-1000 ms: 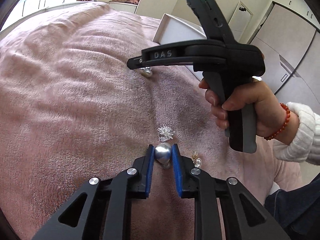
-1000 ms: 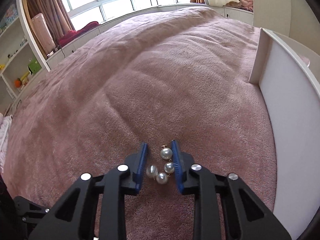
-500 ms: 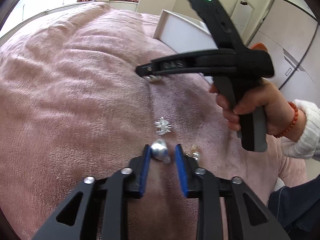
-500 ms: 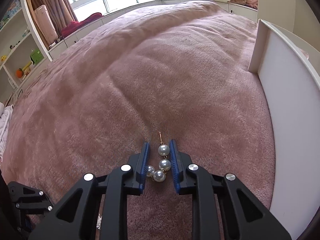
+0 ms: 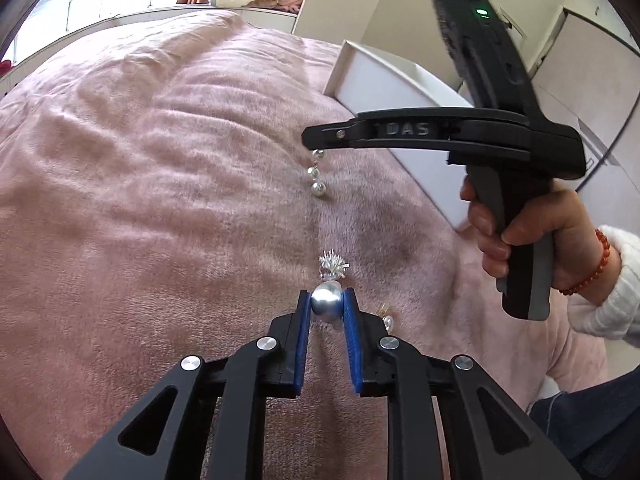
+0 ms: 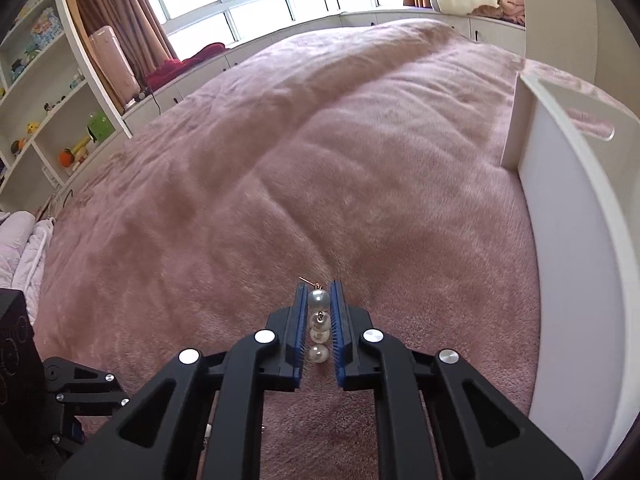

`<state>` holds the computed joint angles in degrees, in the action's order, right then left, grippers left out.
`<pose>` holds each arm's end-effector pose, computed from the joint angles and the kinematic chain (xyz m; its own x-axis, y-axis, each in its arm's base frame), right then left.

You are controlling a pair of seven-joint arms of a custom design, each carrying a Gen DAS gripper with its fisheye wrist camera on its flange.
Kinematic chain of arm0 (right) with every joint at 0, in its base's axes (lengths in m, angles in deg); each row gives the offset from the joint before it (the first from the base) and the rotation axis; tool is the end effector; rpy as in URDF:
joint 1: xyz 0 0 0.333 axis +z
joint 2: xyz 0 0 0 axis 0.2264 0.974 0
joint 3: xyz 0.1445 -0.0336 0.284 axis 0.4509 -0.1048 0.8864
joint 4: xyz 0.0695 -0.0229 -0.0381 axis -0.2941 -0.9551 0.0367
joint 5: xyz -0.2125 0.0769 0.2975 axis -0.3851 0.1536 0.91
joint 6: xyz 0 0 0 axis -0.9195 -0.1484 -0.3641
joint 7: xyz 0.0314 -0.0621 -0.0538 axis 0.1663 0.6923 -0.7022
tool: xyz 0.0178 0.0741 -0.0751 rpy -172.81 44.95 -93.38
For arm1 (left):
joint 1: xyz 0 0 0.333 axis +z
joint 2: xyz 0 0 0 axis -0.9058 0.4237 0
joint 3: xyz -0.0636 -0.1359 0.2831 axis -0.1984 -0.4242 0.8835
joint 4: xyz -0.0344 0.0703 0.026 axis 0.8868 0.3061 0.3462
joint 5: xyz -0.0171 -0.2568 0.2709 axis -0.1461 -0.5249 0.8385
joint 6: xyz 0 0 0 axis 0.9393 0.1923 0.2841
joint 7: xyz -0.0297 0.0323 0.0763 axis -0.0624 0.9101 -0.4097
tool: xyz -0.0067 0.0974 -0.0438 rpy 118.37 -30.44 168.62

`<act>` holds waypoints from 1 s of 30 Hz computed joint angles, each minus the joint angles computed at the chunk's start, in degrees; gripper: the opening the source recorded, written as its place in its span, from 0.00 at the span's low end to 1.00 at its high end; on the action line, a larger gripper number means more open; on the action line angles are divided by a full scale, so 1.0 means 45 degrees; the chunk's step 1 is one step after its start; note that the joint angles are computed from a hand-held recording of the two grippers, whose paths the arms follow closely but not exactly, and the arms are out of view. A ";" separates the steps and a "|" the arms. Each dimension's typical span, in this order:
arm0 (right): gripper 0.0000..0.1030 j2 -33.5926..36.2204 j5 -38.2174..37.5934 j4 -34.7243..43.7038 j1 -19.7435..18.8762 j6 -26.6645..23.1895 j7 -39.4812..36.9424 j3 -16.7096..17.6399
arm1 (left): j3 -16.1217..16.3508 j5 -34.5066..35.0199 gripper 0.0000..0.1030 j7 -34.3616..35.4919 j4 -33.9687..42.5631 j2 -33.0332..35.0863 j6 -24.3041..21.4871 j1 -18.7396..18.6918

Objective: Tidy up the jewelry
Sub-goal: 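Lift both held pieces and carry them over the white tray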

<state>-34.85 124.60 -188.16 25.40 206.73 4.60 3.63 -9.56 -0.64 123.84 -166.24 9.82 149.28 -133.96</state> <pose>0.4872 0.0716 0.4238 0.4919 -0.8373 -0.2387 -0.7395 -0.2571 -0.6221 0.3621 -0.1999 0.3841 -0.3467 -0.8822 0.3186 -0.8102 0.1105 -0.5756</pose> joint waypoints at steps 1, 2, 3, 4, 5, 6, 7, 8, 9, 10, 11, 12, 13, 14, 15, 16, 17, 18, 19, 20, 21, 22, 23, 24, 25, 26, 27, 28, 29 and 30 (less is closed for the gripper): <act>0.11 -0.0160 0.0101 -0.0003 -0.0013 -0.0089 -0.0086 -0.0043 | -0.0603 0.0056 0.20 -0.0152 -0.0130 -0.0101 -0.0005 0.0625; 0.11 -0.0290 0.0162 0.0021 -0.0023 -0.0181 -0.0130 -0.0083 | -0.1246 0.0139 0.20 -0.0335 -0.0247 -0.0274 -0.0083 0.1282; 0.11 -0.0481 0.0256 0.0019 -0.0035 -0.0298 -0.0213 -0.0145 | -0.1717 0.0195 0.20 -0.0475 -0.0332 -0.0437 -0.0123 0.1760; 0.11 -0.0653 0.0325 0.0015 -0.0042 -0.0378 -0.0273 -0.0198 | -0.2141 0.0254 0.20 -0.0614 -0.0316 -0.0507 -0.0170 0.2191; 0.11 -0.0810 0.0373 0.0033 -0.0052 -0.0470 -0.0314 -0.0258 | -0.2560 0.0320 0.20 -0.0736 -0.0281 -0.0600 -0.0240 0.2619; 0.11 -0.0968 0.0407 0.0029 -0.0060 -0.0562 -0.0333 -0.0312 | -0.3209 0.0415 0.20 -0.0910 -0.0282 -0.0732 -0.0339 0.3225; 0.11 -0.1168 0.0477 0.0034 -0.0069 -0.0669 -0.0399 -0.0390 | -0.3572 0.0503 0.20 -0.0966 -0.0161 -0.0756 -0.0465 0.3626; 0.12 -0.1369 0.0536 0.0036 -0.0080 -0.0734 -0.0470 -0.0463 | -0.3957 0.0567 0.20 -0.1006 -0.0060 -0.0758 -0.0512 0.4017; 0.11 -0.1529 0.0535 0.0043 -0.0096 -0.0809 -0.0492 -0.0526 | -0.4376 0.0631 0.20 -0.1066 -0.0003 -0.0870 -0.0583 0.4417; 0.11 -0.1707 0.0537 0.0066 -0.0124 -0.0895 -0.0528 -0.0611 | -0.4826 0.0697 0.20 -0.1158 0.0035 -0.0979 -0.0666 0.4827; 0.11 -0.1891 0.0538 0.0078 -0.0155 -0.0940 -0.0568 -0.0692 | -0.5331 0.0808 0.20 -0.1255 0.0147 -0.1062 -0.0797 0.5292; 0.11 -0.2076 0.0514 0.0091 -0.0193 -0.1017 -0.0584 -0.0779 | -0.5772 0.0888 0.20 -0.1352 0.0226 -0.1135 -0.0909 0.5682; 0.11 -0.2240 0.0533 0.0105 -0.0227 -0.1068 -0.0607 -0.0874 | -0.6293 0.1007 0.20 -0.1483 0.0354 -0.1188 -0.1036 0.6144; 0.11 -0.2389 0.0543 0.0101 -0.0250 -0.1106 -0.0601 -0.0942 | -0.6599 0.1069 0.20 -0.1543 0.0490 -0.1240 -0.1139 0.6387; 0.11 -0.2592 0.0506 0.0121 -0.0316 -0.1228 -0.0589 -0.1064 | -0.6904 0.1110 0.20 -0.1633 0.0626 -0.1304 -0.1264 0.6612; 0.11 -0.2751 0.0507 0.0117 -0.0356 -0.1269 -0.0609 -0.1153 | -0.7259 0.1180 0.20 -0.1748 0.0765 -0.1320 -0.1328 0.6899; 0.11 -0.2895 0.0514 0.0123 -0.0399 -0.1304 -0.0643 -0.1251 | -0.7502 0.1217 0.20 -0.1838 0.0868 -0.1312 -0.1362 0.7072; 0.11 -0.3061 0.0479 0.0122 -0.0463 -0.1382 -0.0662 -0.1359 | -0.7725 0.1255 0.20 -0.1930 0.1083 -0.1296 -0.1452 0.7195; 0.11 -0.3229 0.0446 0.0136 -0.0536 -0.1446 -0.0686 -0.1475 | -0.8004 0.1321 0.20 -0.2050 0.1255 -0.1282 -0.1502 0.7393; 0.11 -0.3367 0.0421 0.0152 -0.0598 -0.1494 -0.0714 -0.1577 | -0.8209 0.1371 0.20 -0.2141 0.1464 -0.1251 -0.1584 0.7505; 0.12 -0.3500 0.0352 0.0197 -0.0686 -0.1603 -0.0752 -0.1716 | -0.8369 0.1397 0.20 -0.2213 0.1664 -0.1144 -0.1609 0.7558; 0.11 -0.3606 0.0322 0.0215 -0.0758 -0.1653 -0.0813 -0.1826 | -0.8537 0.1452 0.20 -0.2286 0.1864 -0.1018 -0.1619 0.7681; 0.11 -0.3679 0.0281 0.0260 -0.0838 -0.1701 -0.0875 -0.1940 | -0.8770 0.1524 0.20 -0.2391 0.2134 -0.0912 -0.1681 0.7802; 0.12 -0.3747 0.0174 0.0336 -0.0960 -0.1791 -0.0885 -0.2064 | -0.8887 0.1554 0.20 -0.2432 0.2353 -0.0816 -0.1740 0.7833; 0.12 -0.3789 0.0135 0.0390 -0.1045 -0.1861 -0.0898 -0.2165 | -0.9085 0.1624 0.20 -0.2502 0.2631 -0.0668 -0.1777 0.7930; 0.12 -0.3817 0.0093 0.0468 -0.1156 -0.1949 -0.0917 -0.2299 | -0.9208 0.1661 0.20 -0.2532 0.2852 -0.0547 -0.1823 0.7968; 0.12 -0.3831 0.0045 0.0528 -0.1265 -0.2010 -0.0927 -0.2396 | -0.9373 0.1711 0.20 -0.2570 0.3190 -0.0339 -0.1883 0.8013; 0.12 -0.3811 -0.0035 0.0633 -0.1412 -0.2121 -0.0942 -0.2546 | -0.9510 0.1736 0.20 -0.2599 0.3458 -0.0167 -0.1925 0.8058; 0.12 -0.3790 -0.0066 0.0703 -0.1541 -0.2169 -0.0967 -0.2651 | -0.9555 0.1694 0.20 -0.2556 0.3762 0.0060 -0.1951 0.8004; 0.12 -0.3755 -0.0124 0.0781 -0.1680 -0.2285 -0.0999 -0.2776 | -0.9637 0.1654 0.20 -0.2503 0.4172 0.0372 -0.1995 0.7962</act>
<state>-51.75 124.04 -184.64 17.84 196.44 0.10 -8.86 -52.93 6.80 112.58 -147.46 11.49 140.30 -98.13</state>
